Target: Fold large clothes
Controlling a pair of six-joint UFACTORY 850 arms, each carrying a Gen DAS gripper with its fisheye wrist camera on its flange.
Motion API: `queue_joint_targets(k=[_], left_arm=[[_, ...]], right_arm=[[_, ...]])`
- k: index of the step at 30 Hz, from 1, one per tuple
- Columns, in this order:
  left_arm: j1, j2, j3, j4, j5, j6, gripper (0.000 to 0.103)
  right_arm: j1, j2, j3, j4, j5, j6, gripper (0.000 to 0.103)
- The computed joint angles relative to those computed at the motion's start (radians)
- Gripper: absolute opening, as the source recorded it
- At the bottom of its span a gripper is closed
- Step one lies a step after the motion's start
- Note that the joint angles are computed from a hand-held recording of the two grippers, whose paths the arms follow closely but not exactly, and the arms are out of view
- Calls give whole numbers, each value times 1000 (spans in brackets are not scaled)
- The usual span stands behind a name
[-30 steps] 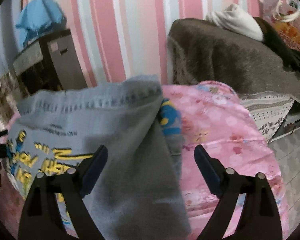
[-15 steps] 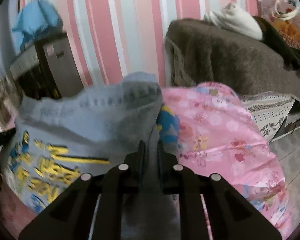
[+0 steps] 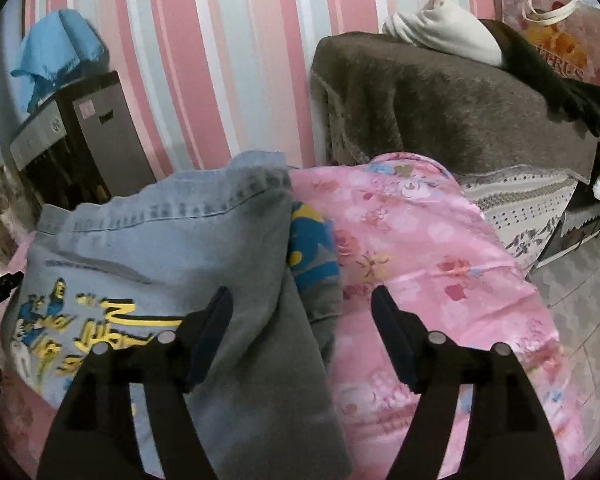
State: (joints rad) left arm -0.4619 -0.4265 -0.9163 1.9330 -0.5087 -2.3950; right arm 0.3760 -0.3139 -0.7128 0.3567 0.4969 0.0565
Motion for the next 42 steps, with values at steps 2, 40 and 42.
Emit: queue_joint_targets(k=[2, 40, 42], left_arm=[[-21, 42, 41, 95, -3, -108, 83], [-228, -33, 47, 57, -302, -193, 98], [-221, -27, 59, 63, -311, -234, 98]], right_arm=[[15, 30, 24, 9, 11, 8, 78], [148, 44, 85, -3, 219, -32, 93], [147, 47, 86, -16, 221, -23, 93]])
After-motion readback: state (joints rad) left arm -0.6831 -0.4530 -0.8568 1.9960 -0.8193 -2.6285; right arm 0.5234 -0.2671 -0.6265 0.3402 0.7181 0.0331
